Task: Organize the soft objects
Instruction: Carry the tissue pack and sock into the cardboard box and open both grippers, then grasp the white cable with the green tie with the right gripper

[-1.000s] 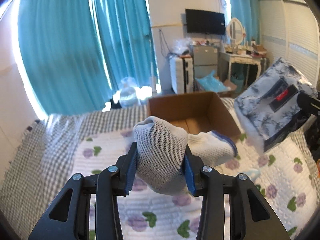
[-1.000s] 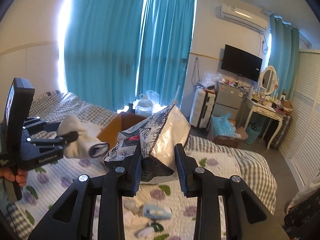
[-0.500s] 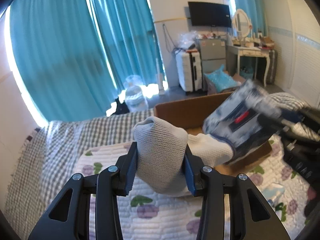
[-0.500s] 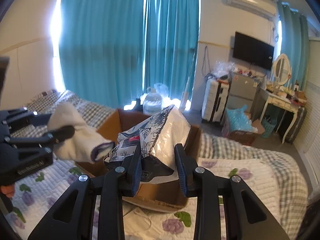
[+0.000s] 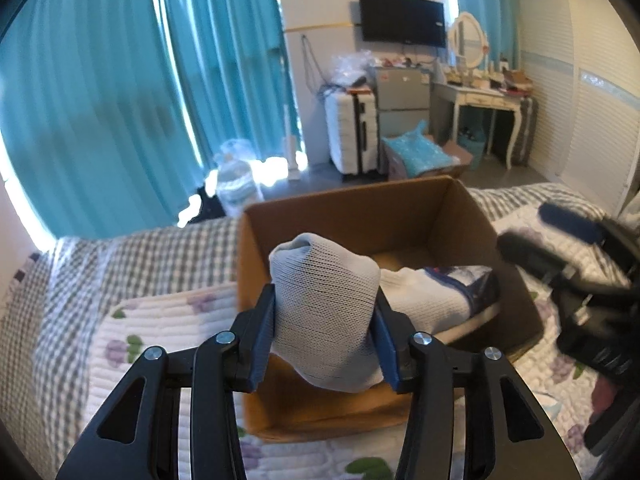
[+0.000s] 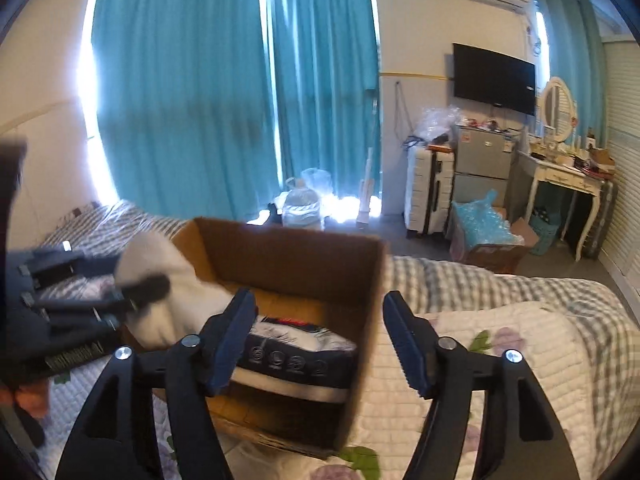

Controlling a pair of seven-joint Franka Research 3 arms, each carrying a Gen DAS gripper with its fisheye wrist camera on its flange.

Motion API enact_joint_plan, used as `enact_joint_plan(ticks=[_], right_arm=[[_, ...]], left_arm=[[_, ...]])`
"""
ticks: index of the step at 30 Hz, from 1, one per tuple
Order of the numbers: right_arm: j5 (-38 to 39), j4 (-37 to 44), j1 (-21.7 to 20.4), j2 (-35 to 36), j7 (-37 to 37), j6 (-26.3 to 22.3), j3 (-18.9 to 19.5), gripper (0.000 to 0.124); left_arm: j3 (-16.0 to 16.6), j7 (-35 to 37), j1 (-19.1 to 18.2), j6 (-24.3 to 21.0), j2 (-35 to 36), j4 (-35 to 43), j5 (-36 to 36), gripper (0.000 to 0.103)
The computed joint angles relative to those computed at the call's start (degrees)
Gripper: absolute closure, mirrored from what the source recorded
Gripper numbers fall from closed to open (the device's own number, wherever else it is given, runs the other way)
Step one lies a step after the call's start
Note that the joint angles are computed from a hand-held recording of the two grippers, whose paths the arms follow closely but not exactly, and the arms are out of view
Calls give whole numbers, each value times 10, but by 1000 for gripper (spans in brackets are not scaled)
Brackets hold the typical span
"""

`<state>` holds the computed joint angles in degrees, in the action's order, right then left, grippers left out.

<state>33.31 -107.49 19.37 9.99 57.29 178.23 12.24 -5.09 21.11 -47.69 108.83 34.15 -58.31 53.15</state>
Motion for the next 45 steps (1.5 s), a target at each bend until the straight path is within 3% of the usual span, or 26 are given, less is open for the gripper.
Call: enact_joint_plan(ticks=[2,4,5,10,15,18,19,28,34,40,45], right_arm=[[-15,-7,7,-14,27,1,-17,47],[-15,-18,4,-33,39,-8,-23,44],[-37,-27,12,-44,65,-11,-36,42],[-129,-86,12,-115,140,-30,-59,34],[-234,-151,-18,-211,211,-64,-44,28],[-260,-183,-30,-273,224,-97,-34,22],[-268,-195,-35,-295,229,-108,-29,21],[-272,-303,-33,-410,236,-149,-11,21],[-273,-358,-42,-397,279,-160,5,21],[-346,-333,-87,-308,360,-177,42,21],[-384,-309,-71,-244,398,-190,21,22]], left_arm=[[-4,6,0,4,12,19,-9,37],[4,18,-14,-27,36,61,-11,19],[11,26,-26,-49,51,89,-7,16],[29,20,-59,-78,42,95,6,15],[20,-6,-85,-100,0,63,30,15],[10,-18,-103,-119,-18,53,52,10],[6,-29,-112,-123,-32,38,62,0],[-57,-112,-116,-145,-109,-91,111,0],[-96,-192,-82,-117,-140,-190,97,0],[-109,-209,-36,-59,-125,-235,46,0],[-110,-231,-19,-13,-126,-282,27,0]])
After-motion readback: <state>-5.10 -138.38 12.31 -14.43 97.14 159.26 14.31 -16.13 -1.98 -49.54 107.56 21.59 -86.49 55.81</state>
